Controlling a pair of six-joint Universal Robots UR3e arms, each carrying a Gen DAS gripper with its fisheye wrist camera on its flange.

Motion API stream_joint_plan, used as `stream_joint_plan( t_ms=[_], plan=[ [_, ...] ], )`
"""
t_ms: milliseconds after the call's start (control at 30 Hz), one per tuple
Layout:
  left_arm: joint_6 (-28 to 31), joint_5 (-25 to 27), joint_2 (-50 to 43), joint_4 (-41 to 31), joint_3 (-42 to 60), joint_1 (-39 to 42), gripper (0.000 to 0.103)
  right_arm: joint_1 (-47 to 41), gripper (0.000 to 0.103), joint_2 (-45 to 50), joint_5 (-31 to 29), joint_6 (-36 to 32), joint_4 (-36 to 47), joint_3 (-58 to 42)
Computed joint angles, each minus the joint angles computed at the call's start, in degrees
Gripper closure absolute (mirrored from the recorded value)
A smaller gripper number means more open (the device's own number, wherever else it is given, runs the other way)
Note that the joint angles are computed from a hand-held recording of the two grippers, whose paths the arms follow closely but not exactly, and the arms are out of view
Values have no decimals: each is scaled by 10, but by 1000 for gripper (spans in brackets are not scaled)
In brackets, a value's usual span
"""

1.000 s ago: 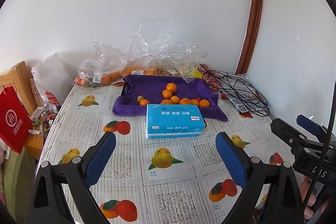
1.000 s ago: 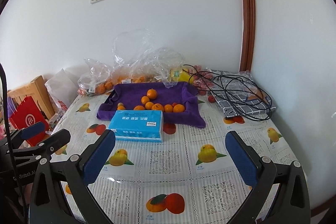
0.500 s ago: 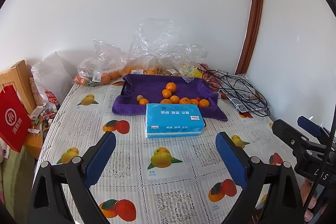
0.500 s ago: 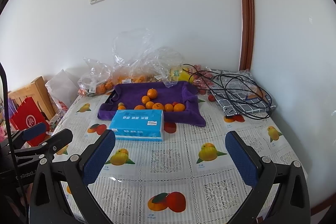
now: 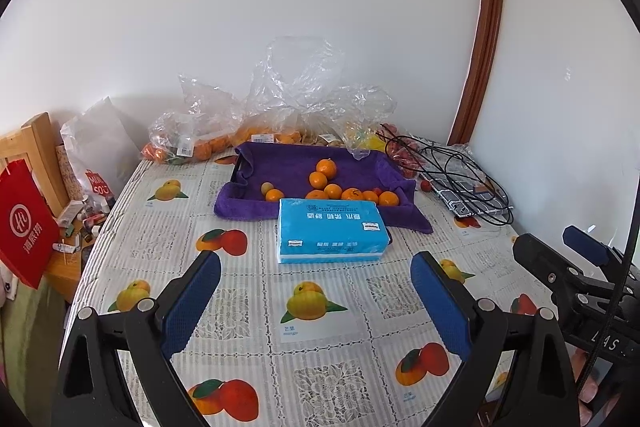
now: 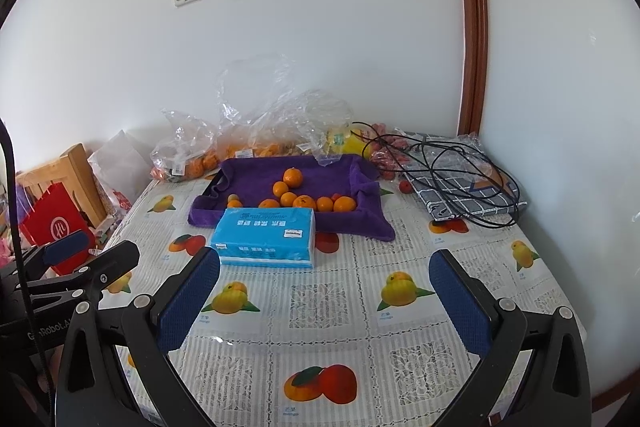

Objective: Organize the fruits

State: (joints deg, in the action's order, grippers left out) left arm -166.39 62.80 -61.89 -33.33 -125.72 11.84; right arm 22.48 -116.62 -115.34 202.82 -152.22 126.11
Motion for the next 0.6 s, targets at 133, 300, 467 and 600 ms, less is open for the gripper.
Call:
stream_joint_plan(
  t_ms=[133,300,467,600],
  plan=[
    [-2,3,-2,2,1,-2,7,2,0,2,-2,-1,0,-1],
    [2,0,2,-5,1,7,7,-2,0,3,3,-3,-4,1],
    [5,-2,0,-5,2,11,7,-2,0,8,4,-4,-8,2],
    [6,-4,1,-7,2,13,7,7,0,20,-1,-4,-12,-2]
  ],
)
